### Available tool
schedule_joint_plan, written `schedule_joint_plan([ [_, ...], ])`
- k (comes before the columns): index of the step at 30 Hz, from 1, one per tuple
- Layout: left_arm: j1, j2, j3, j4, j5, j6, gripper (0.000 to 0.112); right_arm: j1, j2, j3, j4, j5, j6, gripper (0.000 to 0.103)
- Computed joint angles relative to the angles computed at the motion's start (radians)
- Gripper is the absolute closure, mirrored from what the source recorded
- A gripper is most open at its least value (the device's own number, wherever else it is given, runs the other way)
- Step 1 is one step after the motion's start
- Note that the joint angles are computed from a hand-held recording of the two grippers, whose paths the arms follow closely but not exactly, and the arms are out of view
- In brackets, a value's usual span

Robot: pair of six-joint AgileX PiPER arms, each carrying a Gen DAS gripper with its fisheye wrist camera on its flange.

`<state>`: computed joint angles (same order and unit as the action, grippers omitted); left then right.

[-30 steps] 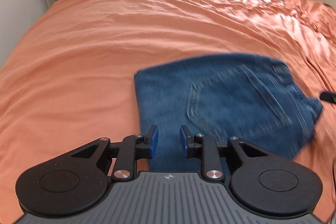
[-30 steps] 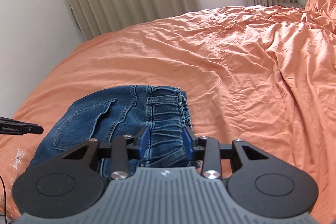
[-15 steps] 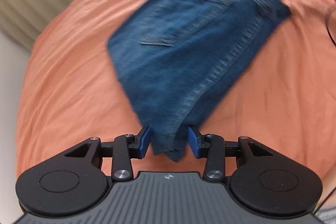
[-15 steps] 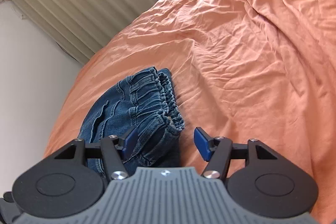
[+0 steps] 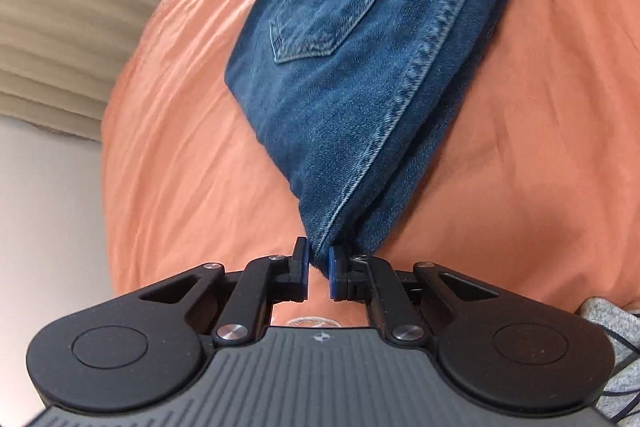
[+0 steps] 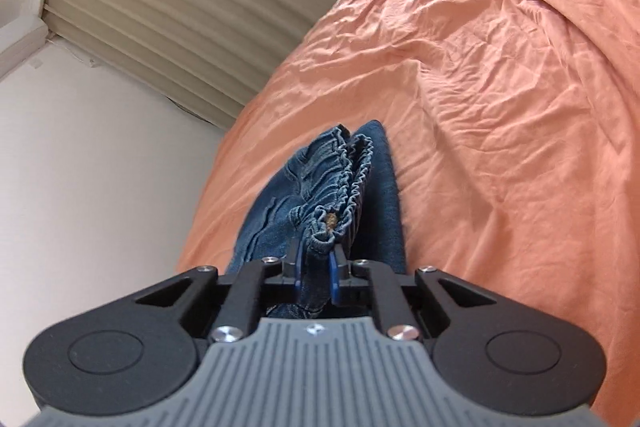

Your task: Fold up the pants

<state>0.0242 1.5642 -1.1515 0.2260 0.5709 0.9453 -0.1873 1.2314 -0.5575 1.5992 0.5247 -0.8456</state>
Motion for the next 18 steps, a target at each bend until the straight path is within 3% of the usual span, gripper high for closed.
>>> schedule_joint_plan([
  [7, -0.033, 0.109, -0.093, 0.051, 0.128, -0.084, 0.103, 0.019, 0.081, -0.02, -0.117, -0.042, 0.115, 0.097],
  [11, 0.001, 0.197, -0.289, -0.054, 0.335, -0.062, 0.103, -0.006, 0.089, -0.007, -0.079, -0.013, 0.065, 0.094],
  [14, 0.039, 0.272, -0.443, -0.084, 0.535, -0.089, 0.112, 0.0, 0.076, -0.008, -0.106, -0.027, 0.074, 0.087],
  [17, 0.08, 0.235, -0.436, -0.115, 0.502, -0.053, 0.112, -0.028, 0.029, 0.008, -0.131, -0.003, 0.101, 0.075],
  [18, 0.103, 0.228, -0.458, -0.166, 0.524, -0.039, 0.109, -0.045, 0.015, 0.013, -0.133, 0.012, 0.104, 0.069],
])
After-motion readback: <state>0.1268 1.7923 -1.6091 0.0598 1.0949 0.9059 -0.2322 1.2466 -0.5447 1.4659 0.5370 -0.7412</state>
